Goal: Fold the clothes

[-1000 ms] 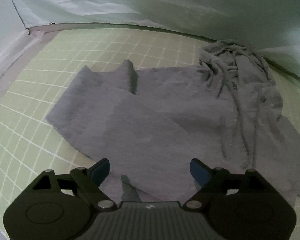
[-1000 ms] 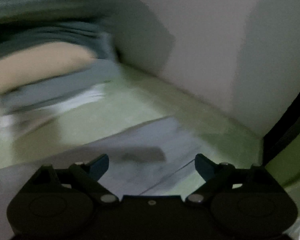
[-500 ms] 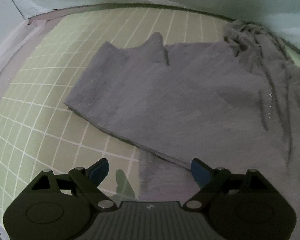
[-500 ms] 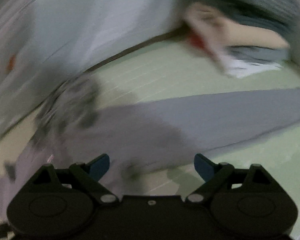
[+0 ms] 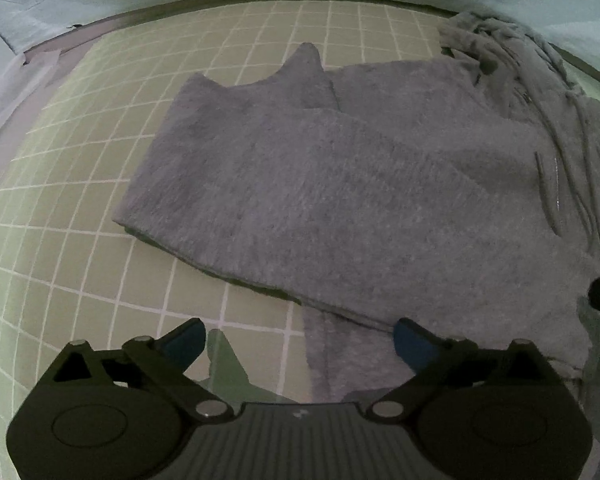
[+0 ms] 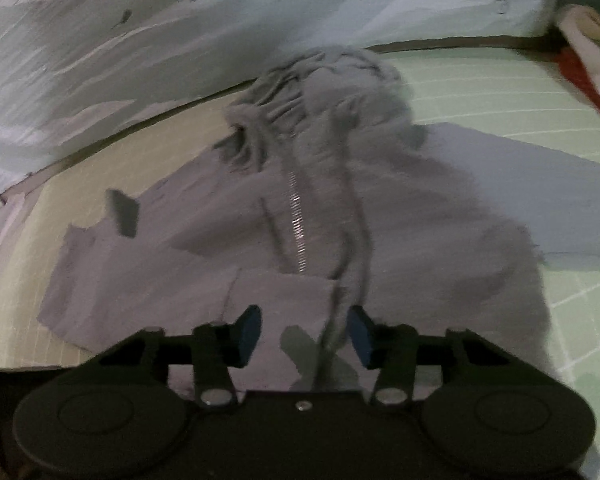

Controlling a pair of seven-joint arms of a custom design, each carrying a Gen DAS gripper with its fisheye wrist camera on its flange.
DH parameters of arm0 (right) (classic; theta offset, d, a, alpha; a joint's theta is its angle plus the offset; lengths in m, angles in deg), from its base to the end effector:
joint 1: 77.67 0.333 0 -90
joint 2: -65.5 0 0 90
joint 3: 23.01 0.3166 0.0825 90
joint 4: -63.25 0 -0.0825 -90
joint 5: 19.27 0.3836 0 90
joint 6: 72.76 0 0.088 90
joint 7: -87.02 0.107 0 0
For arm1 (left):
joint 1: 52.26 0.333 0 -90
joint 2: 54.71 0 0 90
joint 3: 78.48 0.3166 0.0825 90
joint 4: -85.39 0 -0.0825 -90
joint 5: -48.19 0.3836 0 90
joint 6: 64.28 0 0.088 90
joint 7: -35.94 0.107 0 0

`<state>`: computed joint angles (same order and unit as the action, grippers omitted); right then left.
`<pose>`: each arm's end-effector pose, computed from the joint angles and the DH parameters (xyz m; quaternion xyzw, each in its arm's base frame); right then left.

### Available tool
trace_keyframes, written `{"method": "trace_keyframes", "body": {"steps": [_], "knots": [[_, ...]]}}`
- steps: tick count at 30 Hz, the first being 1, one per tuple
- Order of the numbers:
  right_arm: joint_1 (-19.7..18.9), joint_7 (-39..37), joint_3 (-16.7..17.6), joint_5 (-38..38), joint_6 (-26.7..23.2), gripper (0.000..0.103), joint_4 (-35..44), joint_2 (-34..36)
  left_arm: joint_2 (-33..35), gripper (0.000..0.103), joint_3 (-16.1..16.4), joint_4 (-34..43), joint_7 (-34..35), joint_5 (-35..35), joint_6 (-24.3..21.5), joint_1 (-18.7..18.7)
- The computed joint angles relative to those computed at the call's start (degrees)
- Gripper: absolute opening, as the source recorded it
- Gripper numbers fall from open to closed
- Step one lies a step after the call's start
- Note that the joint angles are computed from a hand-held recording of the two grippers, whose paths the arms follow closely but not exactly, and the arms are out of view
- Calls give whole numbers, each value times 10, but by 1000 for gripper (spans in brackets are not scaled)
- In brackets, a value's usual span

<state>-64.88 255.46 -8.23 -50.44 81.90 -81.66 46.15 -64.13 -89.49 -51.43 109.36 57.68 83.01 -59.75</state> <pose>0.3989 0.2312 0.4418 -0.5087 0.8030 -0.1785 0.2540 0.4764 -0.1637 0.4189 -0.6371 0.7485 -0.1175 0.1417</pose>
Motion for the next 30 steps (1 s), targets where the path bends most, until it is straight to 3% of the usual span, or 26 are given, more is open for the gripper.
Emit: {"method": "trace_keyframes", "body": {"steps": [11, 13, 15, 17, 23, 30], "knots": [[32, -12, -9, -3, -51, 45, 33, 40, -1, 103, 7, -8, 23, -38, 13, -1], [36, -25, -11, -9, -54, 39, 38, 42, -1, 103, 8, -8, 23, -46, 11, -1], [41, -45, -17, -9, -45, 8, 35, 40, 0, 103, 9, -7, 25, -53, 11, -2], [41, -59, -19, -15, -32, 7, 30, 33, -1, 103, 9, -8, 25, -58, 11, -2], [22, -83, -17, -32, 11, 5, 13, -8, 4, 103, 4, 6, -6, -49, -13, 3], [-44, -99, -4, -50, 38, 5, -22, -108, -5, 103, -6, 16, -105, 19, -12, 17]]}}
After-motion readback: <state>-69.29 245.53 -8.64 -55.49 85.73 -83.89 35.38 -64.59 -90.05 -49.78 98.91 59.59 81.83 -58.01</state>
